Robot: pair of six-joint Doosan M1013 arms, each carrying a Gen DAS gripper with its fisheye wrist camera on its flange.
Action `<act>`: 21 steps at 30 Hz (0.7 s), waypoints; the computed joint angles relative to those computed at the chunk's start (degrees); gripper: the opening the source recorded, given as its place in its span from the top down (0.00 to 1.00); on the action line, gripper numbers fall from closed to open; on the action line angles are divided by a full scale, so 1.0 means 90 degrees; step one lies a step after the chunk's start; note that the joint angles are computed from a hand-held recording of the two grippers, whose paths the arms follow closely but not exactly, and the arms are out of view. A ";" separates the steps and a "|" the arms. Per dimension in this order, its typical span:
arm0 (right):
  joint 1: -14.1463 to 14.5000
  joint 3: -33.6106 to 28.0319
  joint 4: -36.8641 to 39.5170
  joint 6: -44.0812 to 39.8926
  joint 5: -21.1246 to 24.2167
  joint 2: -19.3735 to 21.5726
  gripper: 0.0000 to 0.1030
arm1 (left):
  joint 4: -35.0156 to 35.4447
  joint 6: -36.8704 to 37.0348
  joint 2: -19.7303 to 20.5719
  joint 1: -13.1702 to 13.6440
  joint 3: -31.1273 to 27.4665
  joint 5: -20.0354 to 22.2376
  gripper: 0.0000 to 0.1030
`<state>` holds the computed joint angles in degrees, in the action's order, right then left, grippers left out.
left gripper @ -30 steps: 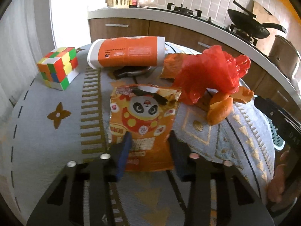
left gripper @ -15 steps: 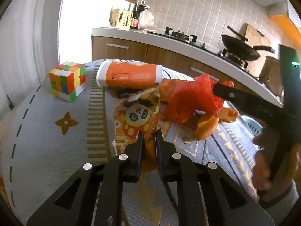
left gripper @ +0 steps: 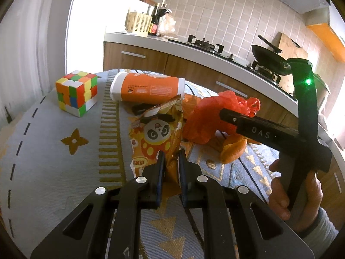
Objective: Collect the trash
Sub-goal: 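Grasp the red plastic bag with the right gripper and lift it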
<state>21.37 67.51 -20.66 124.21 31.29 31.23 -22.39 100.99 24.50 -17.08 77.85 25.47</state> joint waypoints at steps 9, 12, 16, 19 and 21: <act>-0.0055 0.0511 -0.0289 0.0560 -0.0778 -0.0455 0.69 | 0.0298 -0.0225 -0.0030 -0.0050 0.0035 -0.0102 0.89; -0.0054 0.0659 -0.0580 0.0832 -0.0946 -0.0625 0.69 | 0.0633 -0.0459 -0.0070 -0.0103 0.0085 -0.0218 0.90; -0.0074 0.0878 -0.0988 0.1259 -0.1093 -0.0839 0.69 | 0.1033 -0.0692 -0.0129 -0.0167 0.0145 -0.0373 0.91; -0.0099 0.1114 -0.1479 0.1772 -0.1217 -0.1038 0.69 | 0.0487 -0.0273 -0.0192 -0.0164 0.0153 -0.0394 0.91; -0.0098 0.1296 -0.2176 0.2434 -0.1239 -0.1189 0.69 | 0.0354 -0.0118 -0.0250 -0.0203 0.0174 -0.0466 0.91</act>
